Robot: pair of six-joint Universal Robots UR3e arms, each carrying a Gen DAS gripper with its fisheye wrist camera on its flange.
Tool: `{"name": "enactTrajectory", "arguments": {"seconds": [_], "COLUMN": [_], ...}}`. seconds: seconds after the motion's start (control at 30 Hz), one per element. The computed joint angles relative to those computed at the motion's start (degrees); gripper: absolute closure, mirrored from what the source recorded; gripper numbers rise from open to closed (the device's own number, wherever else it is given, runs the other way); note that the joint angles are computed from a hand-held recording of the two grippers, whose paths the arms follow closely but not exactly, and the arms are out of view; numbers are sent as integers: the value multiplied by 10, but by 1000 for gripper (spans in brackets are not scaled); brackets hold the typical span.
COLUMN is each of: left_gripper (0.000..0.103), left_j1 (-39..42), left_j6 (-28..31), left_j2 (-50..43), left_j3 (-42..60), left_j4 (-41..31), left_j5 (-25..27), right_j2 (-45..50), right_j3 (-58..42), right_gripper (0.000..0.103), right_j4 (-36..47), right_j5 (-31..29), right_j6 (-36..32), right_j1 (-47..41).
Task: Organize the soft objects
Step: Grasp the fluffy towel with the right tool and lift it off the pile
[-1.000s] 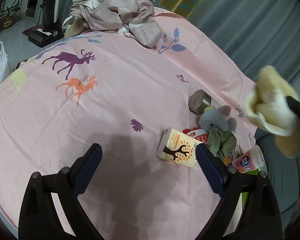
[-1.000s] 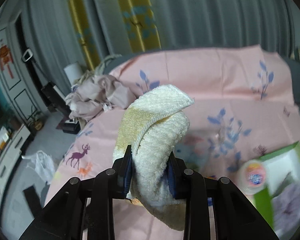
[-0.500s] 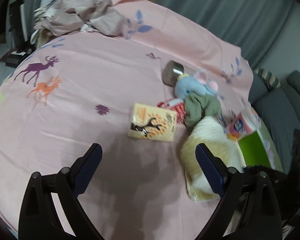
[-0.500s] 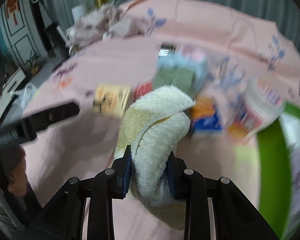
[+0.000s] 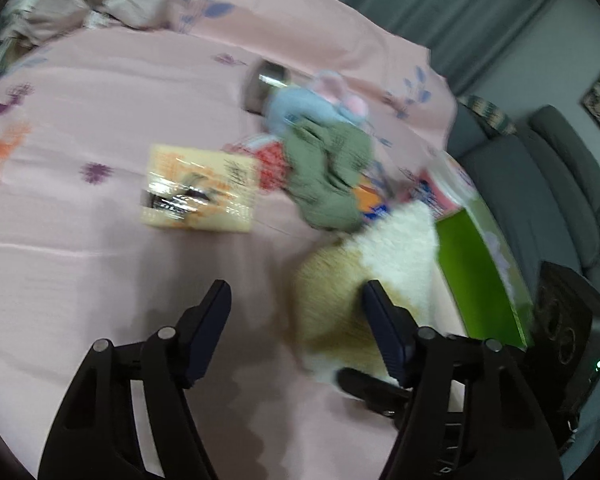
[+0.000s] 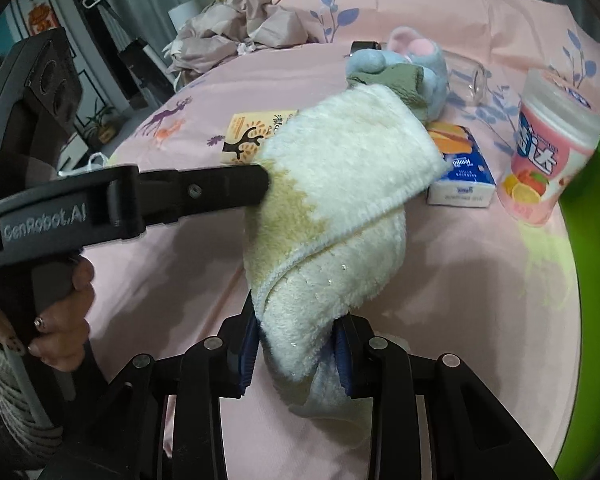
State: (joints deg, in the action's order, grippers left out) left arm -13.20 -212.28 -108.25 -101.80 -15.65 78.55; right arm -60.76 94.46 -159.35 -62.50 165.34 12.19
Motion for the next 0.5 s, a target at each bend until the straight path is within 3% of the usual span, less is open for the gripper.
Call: {"name": "enactTrajectory", "arguments": {"seconds": [0.1, 0.2, 0.27, 0.4, 0.5], "left_gripper": [44, 44, 46, 48, 48], "left_j1": [-12, -35, -28, -23, -28], "left_j6": [1, 24, 29, 38, 53], "left_j2": [-23, -41, -44, -46, -49], "left_j3": [25, 63, 63, 63, 70], "left_j4": [-12, -51, -55, -66, -77], "left_j5": [-10, 32, 9, -13, -14], "right_j2": [-10, -30, -52, -105, -136], "right_j3": [25, 50, 83, 135, 140], "right_gripper": [66, 54, 43, 39, 30], "right_j4": [-12, -9, -25, -13, 12], "right_j5": [10, 1, -12, 19, 45], "right_j6": [0, -7, -3, 19, 60], "right_j1": [-8, -12, -18, -66, -108]}}
